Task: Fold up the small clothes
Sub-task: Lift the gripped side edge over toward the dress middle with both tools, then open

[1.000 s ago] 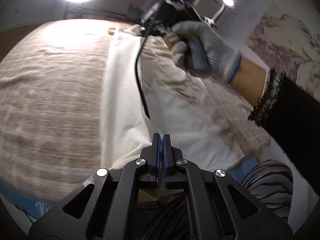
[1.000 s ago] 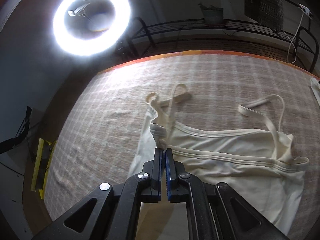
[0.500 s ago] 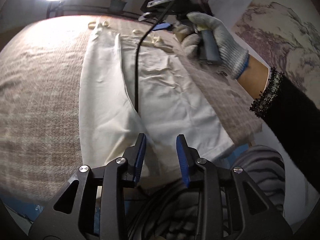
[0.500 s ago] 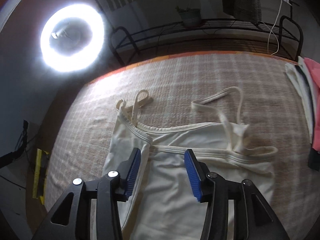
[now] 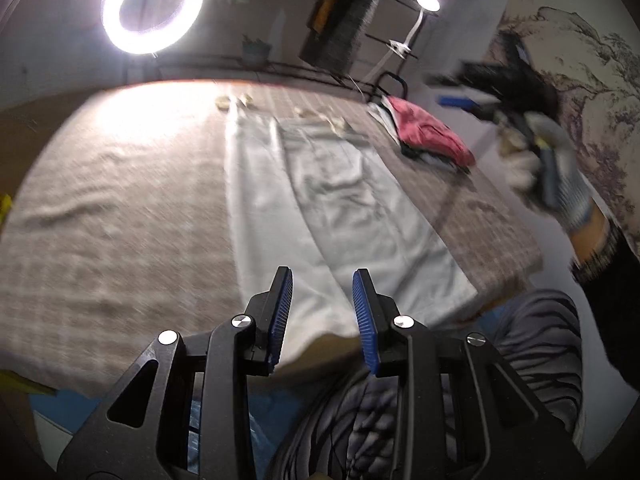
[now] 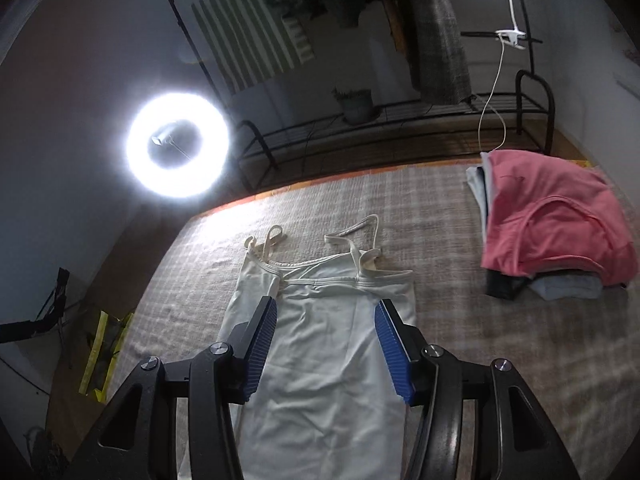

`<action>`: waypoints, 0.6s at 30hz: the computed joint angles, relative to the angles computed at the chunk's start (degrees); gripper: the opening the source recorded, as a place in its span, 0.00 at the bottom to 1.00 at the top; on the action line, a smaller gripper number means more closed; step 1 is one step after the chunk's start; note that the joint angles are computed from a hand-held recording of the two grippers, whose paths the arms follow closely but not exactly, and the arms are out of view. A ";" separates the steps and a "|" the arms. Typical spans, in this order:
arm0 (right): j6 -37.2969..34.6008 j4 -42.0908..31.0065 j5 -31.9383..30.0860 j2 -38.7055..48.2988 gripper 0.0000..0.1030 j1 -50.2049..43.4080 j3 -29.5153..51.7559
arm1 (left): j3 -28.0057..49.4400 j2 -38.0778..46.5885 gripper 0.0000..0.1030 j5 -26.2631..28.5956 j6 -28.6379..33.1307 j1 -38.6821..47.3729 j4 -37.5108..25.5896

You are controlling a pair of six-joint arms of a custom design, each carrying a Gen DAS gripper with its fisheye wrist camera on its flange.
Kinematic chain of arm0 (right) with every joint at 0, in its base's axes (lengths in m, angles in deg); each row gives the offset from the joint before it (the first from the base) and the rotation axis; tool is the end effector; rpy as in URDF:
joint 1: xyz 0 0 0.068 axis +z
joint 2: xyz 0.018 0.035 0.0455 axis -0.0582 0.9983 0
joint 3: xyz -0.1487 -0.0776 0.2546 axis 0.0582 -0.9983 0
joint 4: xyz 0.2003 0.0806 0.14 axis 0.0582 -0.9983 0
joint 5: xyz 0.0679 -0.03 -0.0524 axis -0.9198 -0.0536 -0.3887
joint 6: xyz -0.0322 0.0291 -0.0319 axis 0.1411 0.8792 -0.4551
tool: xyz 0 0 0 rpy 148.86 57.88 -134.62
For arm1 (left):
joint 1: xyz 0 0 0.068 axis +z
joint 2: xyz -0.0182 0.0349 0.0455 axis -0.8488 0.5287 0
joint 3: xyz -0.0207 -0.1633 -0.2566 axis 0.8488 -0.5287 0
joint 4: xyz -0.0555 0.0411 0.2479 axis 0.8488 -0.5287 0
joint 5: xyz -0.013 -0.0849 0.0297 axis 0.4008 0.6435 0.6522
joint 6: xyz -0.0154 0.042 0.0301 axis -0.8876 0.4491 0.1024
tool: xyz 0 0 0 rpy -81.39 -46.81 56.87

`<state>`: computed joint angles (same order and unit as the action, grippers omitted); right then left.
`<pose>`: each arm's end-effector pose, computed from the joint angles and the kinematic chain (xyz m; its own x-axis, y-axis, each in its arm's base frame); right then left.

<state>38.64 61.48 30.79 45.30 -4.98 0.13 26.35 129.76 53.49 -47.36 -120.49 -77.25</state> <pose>0.4036 0.0060 0.2736 -0.7307 -0.0924 -0.6764 -0.3857 0.8734 0.2974 0.1199 -0.1923 0.2491 -0.7203 -0.1438 -0.6786 0.0917 0.9500 -0.2986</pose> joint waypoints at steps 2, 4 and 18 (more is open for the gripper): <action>-0.51 0.63 -1.30 -3.25 0.53 -1.53 -3.04 | 1.39 -1.14 0.30 -1.79 0.95 0.75 -2.42; -0.73 1.07 -2.93 -6.52 0.53 -3.09 -6.05 | 3.48 -2.30 0.30 -3.53 2.52 1.72 -5.02; -3.10 2.45 -9.12 -14.15 0.53 -12.11 -14.52 | 15.47 1.11 0.30 -6.81 10.14 3.82 -8.94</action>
<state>35.54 63.93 21.67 31.15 -17.09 -14.40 41.82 130.87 46.69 -37.22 -116.67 -86.19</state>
